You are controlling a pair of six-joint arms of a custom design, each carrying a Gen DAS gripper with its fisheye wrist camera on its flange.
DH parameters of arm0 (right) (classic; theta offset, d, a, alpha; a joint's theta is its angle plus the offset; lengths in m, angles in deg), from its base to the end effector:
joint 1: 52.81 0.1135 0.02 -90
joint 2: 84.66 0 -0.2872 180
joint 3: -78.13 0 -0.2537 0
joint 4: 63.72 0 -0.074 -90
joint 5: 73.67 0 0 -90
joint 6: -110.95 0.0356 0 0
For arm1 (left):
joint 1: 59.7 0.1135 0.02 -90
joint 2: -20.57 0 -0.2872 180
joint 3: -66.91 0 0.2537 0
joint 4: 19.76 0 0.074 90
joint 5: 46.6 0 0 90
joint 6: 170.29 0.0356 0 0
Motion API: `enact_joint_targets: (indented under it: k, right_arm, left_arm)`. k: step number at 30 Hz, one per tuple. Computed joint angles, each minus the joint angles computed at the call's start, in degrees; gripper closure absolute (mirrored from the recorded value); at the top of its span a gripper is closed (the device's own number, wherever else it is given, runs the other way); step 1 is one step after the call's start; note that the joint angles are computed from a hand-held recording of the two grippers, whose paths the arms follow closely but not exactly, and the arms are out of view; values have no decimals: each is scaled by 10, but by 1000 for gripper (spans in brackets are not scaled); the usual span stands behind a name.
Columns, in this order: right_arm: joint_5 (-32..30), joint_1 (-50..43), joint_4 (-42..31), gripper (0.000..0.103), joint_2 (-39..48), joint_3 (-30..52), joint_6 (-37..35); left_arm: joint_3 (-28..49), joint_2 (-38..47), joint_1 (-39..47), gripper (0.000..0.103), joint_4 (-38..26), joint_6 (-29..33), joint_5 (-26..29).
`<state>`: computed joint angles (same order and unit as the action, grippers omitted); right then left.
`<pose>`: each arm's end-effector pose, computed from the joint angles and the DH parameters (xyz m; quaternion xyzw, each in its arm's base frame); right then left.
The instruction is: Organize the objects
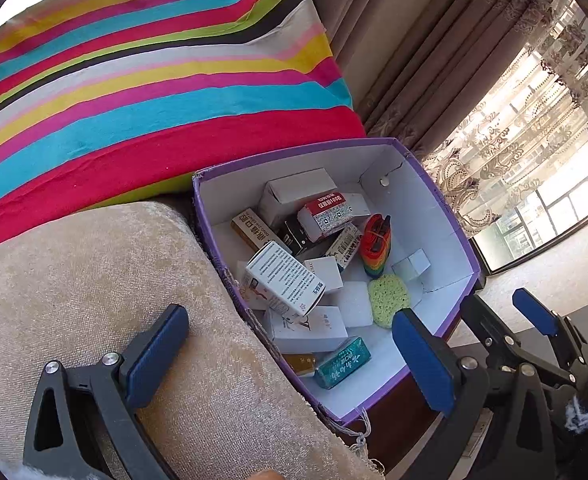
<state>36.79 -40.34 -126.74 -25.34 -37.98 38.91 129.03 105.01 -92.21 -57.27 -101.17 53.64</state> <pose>0.1809 0.0273 0.2892 0.0936 0.9436 -0.0947 0.3030 0.2341 -0.1567 0.2087 0.1205 0.9544 -0.1934 0.1929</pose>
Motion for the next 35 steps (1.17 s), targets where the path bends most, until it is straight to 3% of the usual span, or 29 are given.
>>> enact_joint_targets:
  k: [25, 35]
  right_arm:
    - [-6, -9, -14, 15, 17, 0, 11]
    - [-8, -17, -12, 15, 21, -6, 13]
  left_arm:
    - [-1, 1, -6, 0, 5, 7, -8]
    - [-11, 2, 2, 0, 25, 12, 15]
